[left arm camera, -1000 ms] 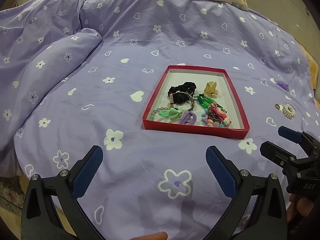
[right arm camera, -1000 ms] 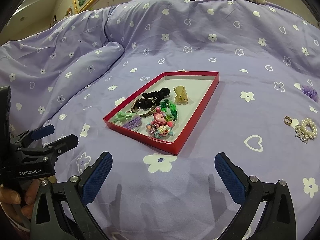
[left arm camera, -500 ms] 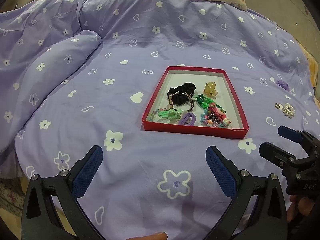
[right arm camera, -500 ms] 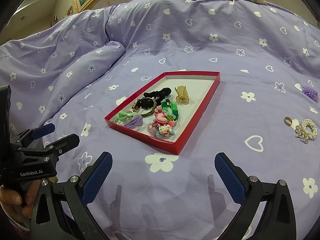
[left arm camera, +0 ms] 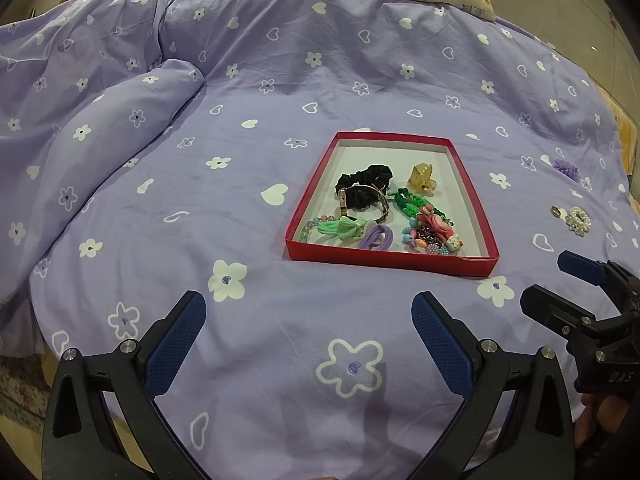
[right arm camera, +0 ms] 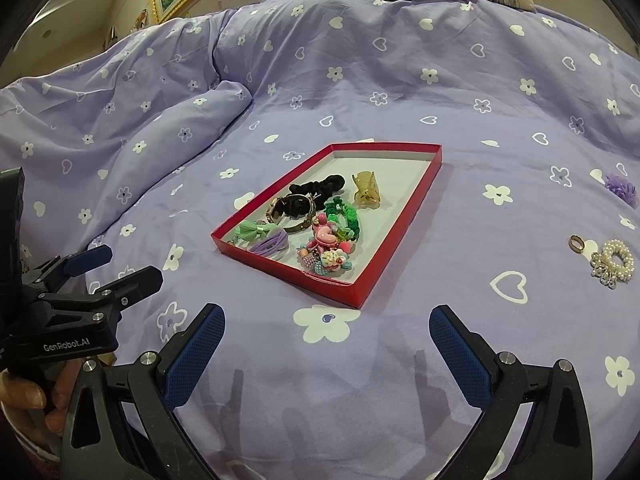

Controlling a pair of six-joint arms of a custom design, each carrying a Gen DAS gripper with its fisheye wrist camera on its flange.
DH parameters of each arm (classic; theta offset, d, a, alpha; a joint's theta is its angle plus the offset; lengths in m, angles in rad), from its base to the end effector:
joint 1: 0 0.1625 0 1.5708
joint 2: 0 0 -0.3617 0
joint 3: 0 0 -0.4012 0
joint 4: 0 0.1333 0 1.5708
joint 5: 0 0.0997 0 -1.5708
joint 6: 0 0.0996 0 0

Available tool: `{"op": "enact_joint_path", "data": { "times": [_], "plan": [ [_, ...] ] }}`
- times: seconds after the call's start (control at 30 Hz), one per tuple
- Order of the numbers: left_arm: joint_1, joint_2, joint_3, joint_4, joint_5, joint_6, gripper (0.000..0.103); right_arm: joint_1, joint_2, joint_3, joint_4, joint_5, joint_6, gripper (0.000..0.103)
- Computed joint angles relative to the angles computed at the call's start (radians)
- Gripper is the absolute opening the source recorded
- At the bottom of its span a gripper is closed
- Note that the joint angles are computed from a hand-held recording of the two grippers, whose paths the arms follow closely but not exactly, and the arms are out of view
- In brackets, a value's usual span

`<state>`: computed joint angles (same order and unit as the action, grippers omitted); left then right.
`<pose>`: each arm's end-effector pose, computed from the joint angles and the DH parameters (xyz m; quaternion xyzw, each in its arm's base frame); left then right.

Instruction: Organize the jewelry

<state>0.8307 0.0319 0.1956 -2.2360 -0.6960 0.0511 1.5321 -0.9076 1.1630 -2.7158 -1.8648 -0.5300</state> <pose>-0.4317 -0.7837 0.0449 0.2559 0.8514 -0.3248 0.3228 0.0754 -0.7512 0.3636 0.1560 -0.8815 0.3715 0.2463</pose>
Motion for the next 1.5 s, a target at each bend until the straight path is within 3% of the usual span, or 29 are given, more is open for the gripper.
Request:
{"op": "enact_joint_path", "data": {
  "times": [1.5],
  "plan": [
    [0.006, 0.003, -0.001, 0.005, -0.005, -0.01, 0.103, 0.007, -0.002, 0.004, -0.001, 0.0, 0.002, 0.103]
  ]
}}
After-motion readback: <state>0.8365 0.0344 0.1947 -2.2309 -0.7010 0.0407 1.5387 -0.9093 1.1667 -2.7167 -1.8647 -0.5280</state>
